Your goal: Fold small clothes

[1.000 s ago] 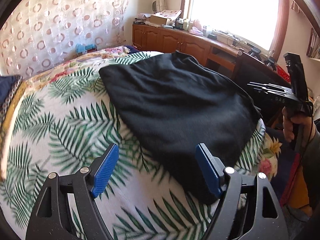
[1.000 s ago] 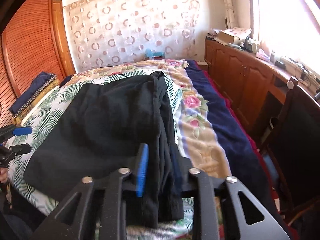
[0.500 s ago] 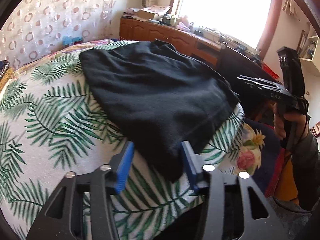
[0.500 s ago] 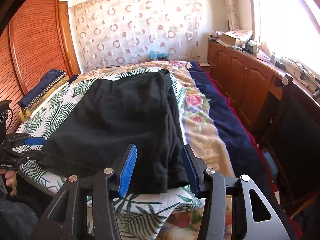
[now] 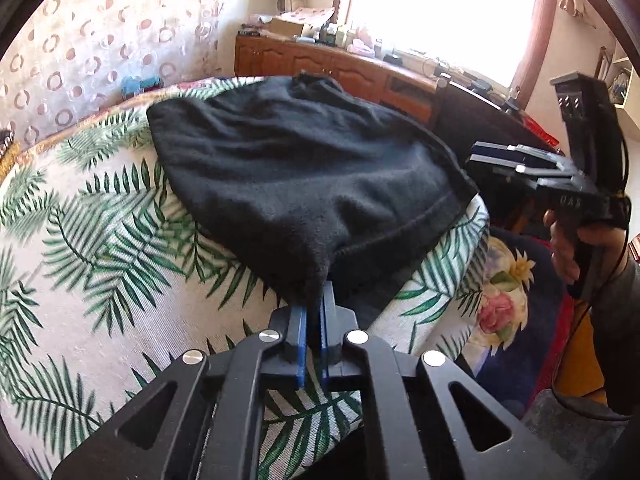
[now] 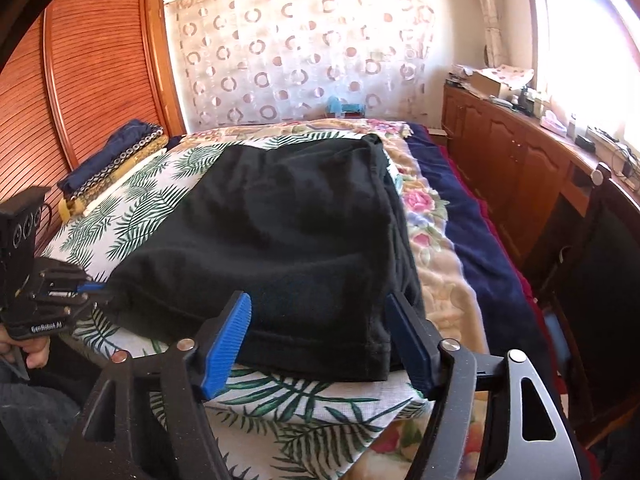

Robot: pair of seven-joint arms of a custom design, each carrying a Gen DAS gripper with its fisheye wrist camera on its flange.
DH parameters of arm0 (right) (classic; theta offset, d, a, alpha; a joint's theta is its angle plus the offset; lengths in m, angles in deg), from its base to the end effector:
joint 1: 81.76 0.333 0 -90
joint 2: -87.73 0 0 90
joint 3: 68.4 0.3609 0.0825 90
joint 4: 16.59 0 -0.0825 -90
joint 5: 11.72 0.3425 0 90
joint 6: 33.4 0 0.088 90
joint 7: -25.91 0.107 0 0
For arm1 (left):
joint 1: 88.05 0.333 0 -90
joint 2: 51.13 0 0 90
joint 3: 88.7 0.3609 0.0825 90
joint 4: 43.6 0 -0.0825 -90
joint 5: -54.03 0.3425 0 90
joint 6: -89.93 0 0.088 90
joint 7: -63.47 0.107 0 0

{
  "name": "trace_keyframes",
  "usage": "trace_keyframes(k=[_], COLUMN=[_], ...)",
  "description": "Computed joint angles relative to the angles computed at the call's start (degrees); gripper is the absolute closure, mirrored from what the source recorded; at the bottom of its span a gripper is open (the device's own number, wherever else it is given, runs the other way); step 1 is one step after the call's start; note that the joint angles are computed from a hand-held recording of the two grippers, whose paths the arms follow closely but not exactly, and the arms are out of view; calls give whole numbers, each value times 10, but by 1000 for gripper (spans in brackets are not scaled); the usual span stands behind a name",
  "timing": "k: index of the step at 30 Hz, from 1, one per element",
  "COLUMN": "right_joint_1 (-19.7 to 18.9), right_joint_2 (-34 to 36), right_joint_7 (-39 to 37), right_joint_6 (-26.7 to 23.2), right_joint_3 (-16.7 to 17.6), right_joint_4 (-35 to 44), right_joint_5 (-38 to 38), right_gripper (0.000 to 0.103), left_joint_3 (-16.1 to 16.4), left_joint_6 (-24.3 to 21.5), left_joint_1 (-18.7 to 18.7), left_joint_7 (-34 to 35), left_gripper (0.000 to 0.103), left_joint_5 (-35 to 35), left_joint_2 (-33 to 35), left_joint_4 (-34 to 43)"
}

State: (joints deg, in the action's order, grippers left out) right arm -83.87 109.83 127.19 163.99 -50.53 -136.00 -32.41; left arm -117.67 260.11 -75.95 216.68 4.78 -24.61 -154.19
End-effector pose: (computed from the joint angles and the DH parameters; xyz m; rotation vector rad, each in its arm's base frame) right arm 0.5934 0.1832 0.4423 -1.8393 1.2230 -0.6048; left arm 0.6369 -0.0947 0.3866 -1.4176 2.3039 -1.0295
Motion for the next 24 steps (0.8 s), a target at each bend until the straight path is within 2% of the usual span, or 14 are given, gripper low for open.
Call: trace_keyframes(k=[4,7,11,15,20,21,24], right_joint_1=[-21,-49,-81,-86,-55,-34,62], right_joint_2=[2,6,21,35,41,39,36], right_joint_7=[1,2,-3,-27,-73,-82,-107], right_joint_6=[-5,-5,-15,-35,-55,-58,-59], right_joint_3=[28,60,105,122,99,78,-21], right_joint_4=[0,-1,7,19,34,38,53], right_joint_5=[-22,-49,-87,-88,-53,-42,1], right_gripper=[27,25,24,24,23,23,23], left_joint_3=[-35,-38,-23,-3,26,29,40], left_joint_6=[10,1,-12,-16,-28,-29,-32], left_joint_1=[26,29,15,-5,-30,-33,-43], left_joint_7=[43,68,93,113,123,127,134], left_gripper=[98,98,98,98,98,98,98], left_joint_5=[-40,-70,-108,-136,-158,-164,-178], left_joint_2=[-12,-20,-25,-27,-28,-28,-29], left_joint_4=[3,15,37,55,75,78,83])
